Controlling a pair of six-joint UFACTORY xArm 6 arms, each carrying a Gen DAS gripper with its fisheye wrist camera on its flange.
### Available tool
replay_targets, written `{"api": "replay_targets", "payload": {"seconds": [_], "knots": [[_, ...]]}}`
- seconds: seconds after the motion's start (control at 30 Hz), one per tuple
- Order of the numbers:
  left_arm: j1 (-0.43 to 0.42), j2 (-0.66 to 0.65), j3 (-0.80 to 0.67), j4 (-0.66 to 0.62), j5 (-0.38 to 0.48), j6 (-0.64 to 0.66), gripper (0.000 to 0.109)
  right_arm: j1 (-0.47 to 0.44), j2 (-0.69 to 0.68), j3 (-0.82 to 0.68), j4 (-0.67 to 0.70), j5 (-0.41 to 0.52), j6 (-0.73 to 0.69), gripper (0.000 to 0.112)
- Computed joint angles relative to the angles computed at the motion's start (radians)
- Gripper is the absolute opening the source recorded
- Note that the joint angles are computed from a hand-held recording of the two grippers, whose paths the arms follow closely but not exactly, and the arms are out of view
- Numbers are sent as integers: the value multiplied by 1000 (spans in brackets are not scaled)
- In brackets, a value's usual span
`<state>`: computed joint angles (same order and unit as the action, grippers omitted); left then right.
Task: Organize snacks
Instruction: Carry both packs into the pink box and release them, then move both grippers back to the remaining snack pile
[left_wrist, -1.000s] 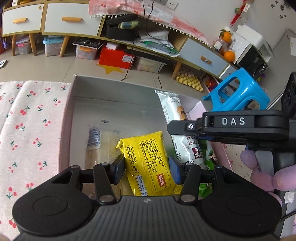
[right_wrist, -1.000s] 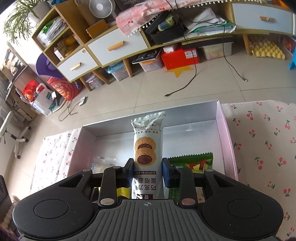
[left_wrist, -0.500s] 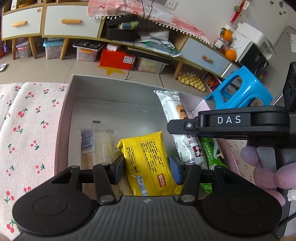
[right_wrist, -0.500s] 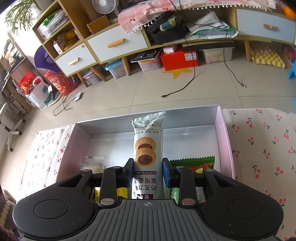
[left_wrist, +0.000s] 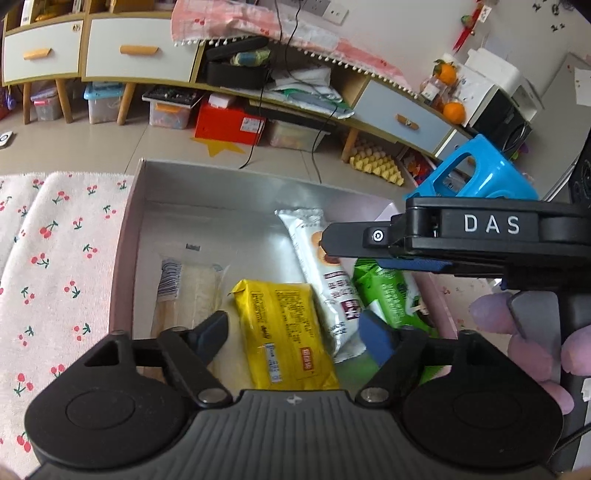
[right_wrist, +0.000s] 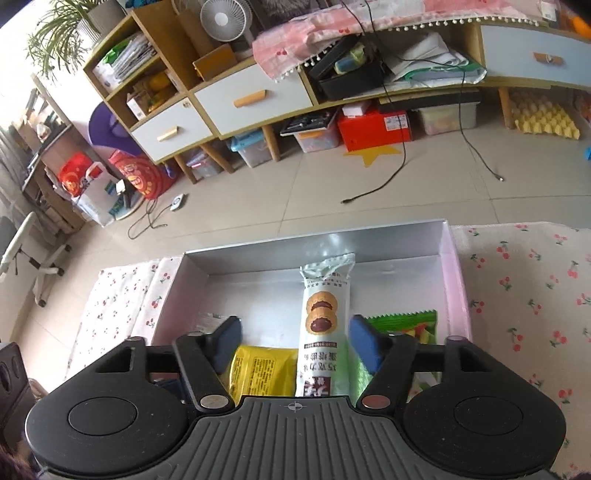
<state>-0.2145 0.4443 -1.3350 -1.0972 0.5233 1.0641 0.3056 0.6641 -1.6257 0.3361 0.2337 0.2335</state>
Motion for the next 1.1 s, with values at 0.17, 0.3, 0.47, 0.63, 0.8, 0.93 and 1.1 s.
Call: {"api": "replay_targets", "payload": {"seconds": [0.17,0.3,0.47,0.63,0.8,0.93,1.1], "knots": [[-7,-66,64,24,-23,-5,93,0,-91,113,-43,-25,55,79],[-4,-130,130,1,-30,19,99,1,-183,232,-160,-68,143,83],[-12,-196,196,35,-57,-11,101,7,-302,381,-319,-101,253,89],[-9,-274,288,57,-97,-3,103,15,-400,502,-455,-120,385,92],[5,-351,375,136,-132,-44,103,33,-471,587,-577,-132,509,93],[4,-404,446,174,-184,-68,103,57,-520,651,-649,-153,578,96],[24,-433,509,259,-188,-164,102,88,-544,687,-754,-114,688,96]]}}
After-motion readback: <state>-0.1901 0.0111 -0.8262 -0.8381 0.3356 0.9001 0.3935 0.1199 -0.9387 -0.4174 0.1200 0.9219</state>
